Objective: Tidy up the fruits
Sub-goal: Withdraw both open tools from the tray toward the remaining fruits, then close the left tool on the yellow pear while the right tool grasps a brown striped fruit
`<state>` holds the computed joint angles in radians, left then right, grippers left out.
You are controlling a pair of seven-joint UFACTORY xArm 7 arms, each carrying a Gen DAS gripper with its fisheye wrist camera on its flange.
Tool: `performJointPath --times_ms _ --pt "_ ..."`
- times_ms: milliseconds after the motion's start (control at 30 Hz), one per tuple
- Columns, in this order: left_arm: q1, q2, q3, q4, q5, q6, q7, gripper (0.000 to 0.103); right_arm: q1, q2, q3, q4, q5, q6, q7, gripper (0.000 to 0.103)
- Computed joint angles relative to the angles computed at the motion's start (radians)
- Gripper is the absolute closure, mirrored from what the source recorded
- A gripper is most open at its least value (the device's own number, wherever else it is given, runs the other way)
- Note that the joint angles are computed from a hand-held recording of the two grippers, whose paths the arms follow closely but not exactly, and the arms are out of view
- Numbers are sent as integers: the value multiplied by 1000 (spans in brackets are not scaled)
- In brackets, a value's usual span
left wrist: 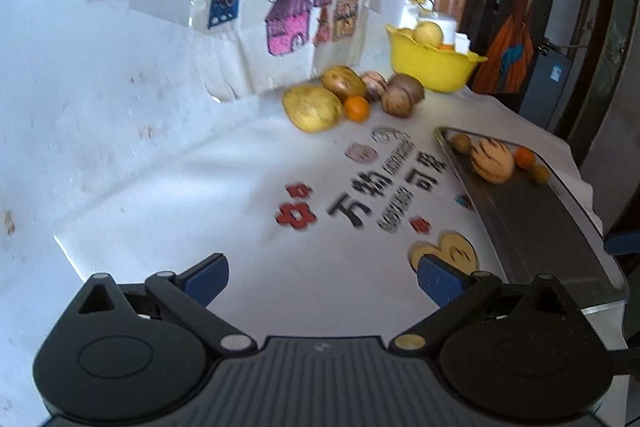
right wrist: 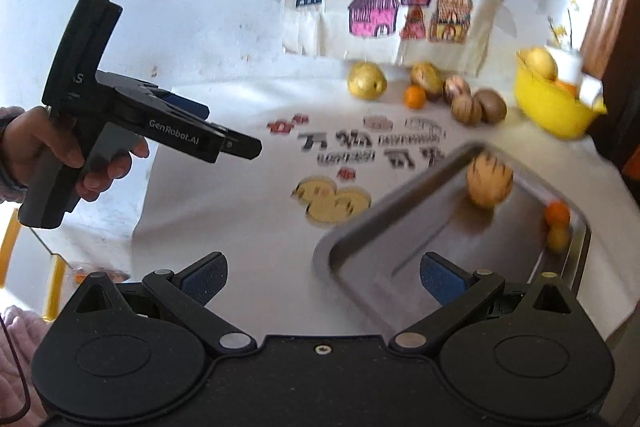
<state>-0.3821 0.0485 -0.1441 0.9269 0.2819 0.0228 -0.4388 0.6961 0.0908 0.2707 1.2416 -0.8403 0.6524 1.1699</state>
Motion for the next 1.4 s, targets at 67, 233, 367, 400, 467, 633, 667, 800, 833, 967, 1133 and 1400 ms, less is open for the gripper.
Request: performJointPath --times_ms 67,233,367,400,467,633,667,800,833,967,1133,1400 --pt "-4 24 17 32 29 1 -20 0 -10 9 -11 22 -15 0 -28 1" --pt "-18 84 48 117 37 0 -8 0 -41 29 -44 77 -51 1 -84 1" --pt "-57 142 95 200 58 -4 -19 0 -75 61 -78 136 -45 -14 -110 1" --pt "-72 161 112 225 67 -7 -25 0 -83 73 -86 154 -38 -20 -115 1" --pt "-102 200 147 273 80 -11 -35 0 -102 101 -108 190 -18 -43 -130 1" --pt "-128 319 166 422 44 6 -7 0 -140 213 -163 310 74 -101 -192 1" --pt "-138 343 175 452 36 13 -6 0 -147 244 -172 343 107 -106 -215 2" --pt "-194 448 234 585 10 53 -50 0 -155 366 -212 476 220 -91 -270 8" --pt "-204 471 244 613 5 62 -65 0 -159 392 -221 503 250 -91 -275 9" --pt "-225 569 265 743 -5 105 -101 0 -163 499 -269 619 353 -80 -269 15" --pt "-216 653 250 859 -9 152 -102 0 -190 607 -294 731 471 -58 -268 25" --pt "-206 715 241 945 -23 181 -119 3 -223 692 -287 809 598 -62 -298 42"
